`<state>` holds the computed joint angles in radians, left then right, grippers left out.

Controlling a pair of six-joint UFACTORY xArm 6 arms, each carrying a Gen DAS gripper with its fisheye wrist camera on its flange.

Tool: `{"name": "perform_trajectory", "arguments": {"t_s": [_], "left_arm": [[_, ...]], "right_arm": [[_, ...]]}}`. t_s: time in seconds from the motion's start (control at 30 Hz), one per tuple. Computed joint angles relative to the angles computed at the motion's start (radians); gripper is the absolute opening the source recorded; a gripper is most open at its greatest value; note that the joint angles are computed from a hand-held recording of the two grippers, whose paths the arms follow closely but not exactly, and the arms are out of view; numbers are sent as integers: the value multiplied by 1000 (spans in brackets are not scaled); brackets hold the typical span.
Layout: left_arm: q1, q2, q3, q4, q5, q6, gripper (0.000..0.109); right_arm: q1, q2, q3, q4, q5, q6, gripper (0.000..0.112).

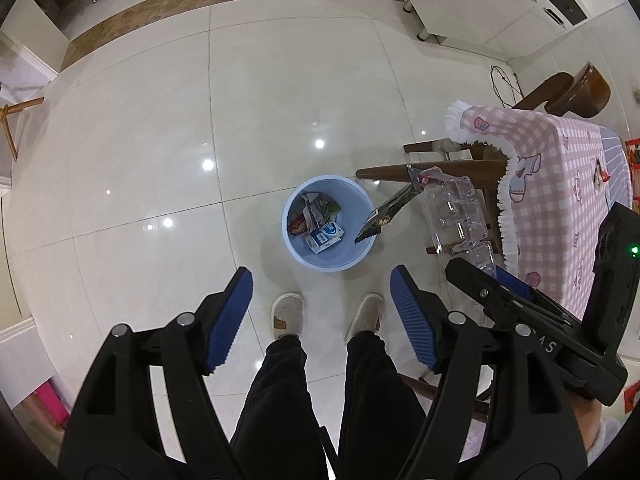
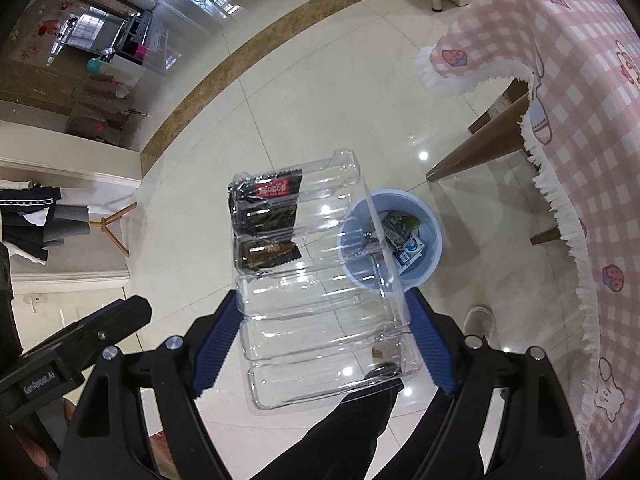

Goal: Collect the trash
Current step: 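Open the left tool over the bucket while the right tool drops the clear tray in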

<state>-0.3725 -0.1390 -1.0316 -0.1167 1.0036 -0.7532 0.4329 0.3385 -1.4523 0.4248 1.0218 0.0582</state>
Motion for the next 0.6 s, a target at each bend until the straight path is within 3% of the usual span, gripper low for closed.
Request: {"name": "perform_trajectory", "arguments": {"t_s": [0.6], "left_arm": [[6, 18, -32, -9, -6, 31, 71]], "right_arm": [[-17, -1, -9, 55, -29, 14, 82]]}}
